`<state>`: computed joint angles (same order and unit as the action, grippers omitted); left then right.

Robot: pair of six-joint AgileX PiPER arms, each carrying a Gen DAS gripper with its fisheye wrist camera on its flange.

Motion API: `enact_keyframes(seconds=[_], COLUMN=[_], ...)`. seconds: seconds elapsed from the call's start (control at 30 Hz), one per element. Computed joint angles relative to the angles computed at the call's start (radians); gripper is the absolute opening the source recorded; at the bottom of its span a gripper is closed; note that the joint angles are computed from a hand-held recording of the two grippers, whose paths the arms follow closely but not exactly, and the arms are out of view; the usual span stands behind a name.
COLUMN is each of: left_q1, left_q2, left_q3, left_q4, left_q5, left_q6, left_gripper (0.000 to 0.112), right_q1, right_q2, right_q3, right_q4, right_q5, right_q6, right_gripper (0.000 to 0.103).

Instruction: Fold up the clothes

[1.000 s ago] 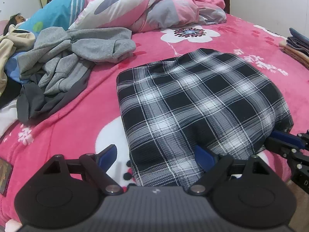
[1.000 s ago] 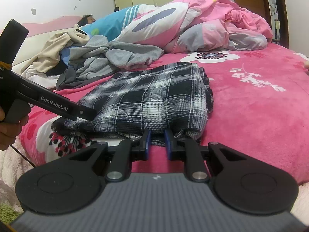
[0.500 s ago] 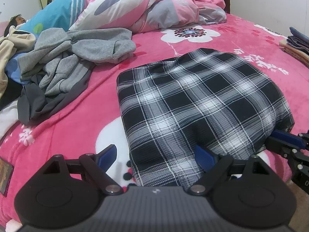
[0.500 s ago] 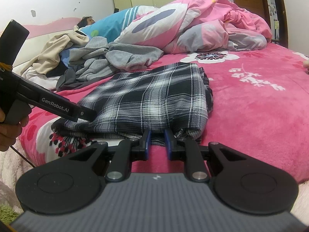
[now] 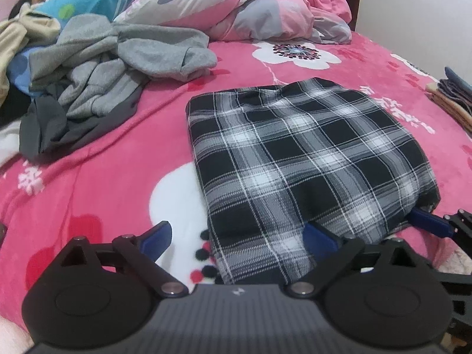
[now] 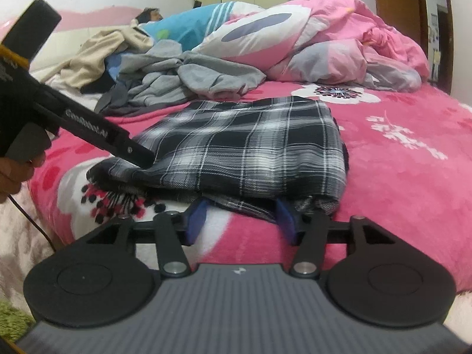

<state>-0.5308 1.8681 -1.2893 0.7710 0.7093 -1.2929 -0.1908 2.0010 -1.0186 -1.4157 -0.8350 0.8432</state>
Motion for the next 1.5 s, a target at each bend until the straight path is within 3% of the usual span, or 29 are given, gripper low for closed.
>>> enact_keyframes(seconds=[0.13, 0.4, 0.6, 1.13, 1.23, 1.33, 1.4, 1.5], left_q1=[0.009, 0.003, 0.001, 0.030, 0.064, 0.137, 0.171, 0.208], left_q2=[-0.028, -0.079, -0.100, -0.124, -0.149, -0.172, -0.164, -0.140], left_q3=[0.036, 0.111, 0.145, 0.197, 0.231, 0.274, 0.268, 0.256], left_q4=[-0.023, 0.039, 0.087, 0.099, 0.124, 0.107, 0.064, 0.018], left_q5=[-0.022, -0.057, -0.053, -0.089, -0.161, -0.325, -0.376, -0.441], left_q6=[-0.016, -0.150, -0.233, -0.272, -0.293, -0.233, -0.184, -0.140], left_gripper=[0.099, 0.102, 0.103, 0.103, 0.103, 0.103, 0.103, 0.102], right_q1=[0.004, 0.023, 0.022, -0.138, -0.157, -0.184, -0.195, -0.177], right_q2=[-0.008, -0.031, -0.042, -0.083, -0.113, -0.086, -0.035, 0.038], right_q3=[-0.003, 0.011, 0.018, 0.039, 0.063, 0.012, -0.079, -0.246], right_q4=[-0.015, -0.043, -0.053, -0.058, 0.003, 0.012, -0.025, -0.120], right_q5=[0.006, 0.028, 0.023, -0.194, -0.181, -0.238, -0.282, -0.247], right_q6=[0.039, 0.065, 0.109, 0.342, 0.335, 0.314, 0.384, 0.605], right_gripper=[0.058, 0.079, 0.085, 0.102, 0.102, 0.102, 0.102, 0.102])
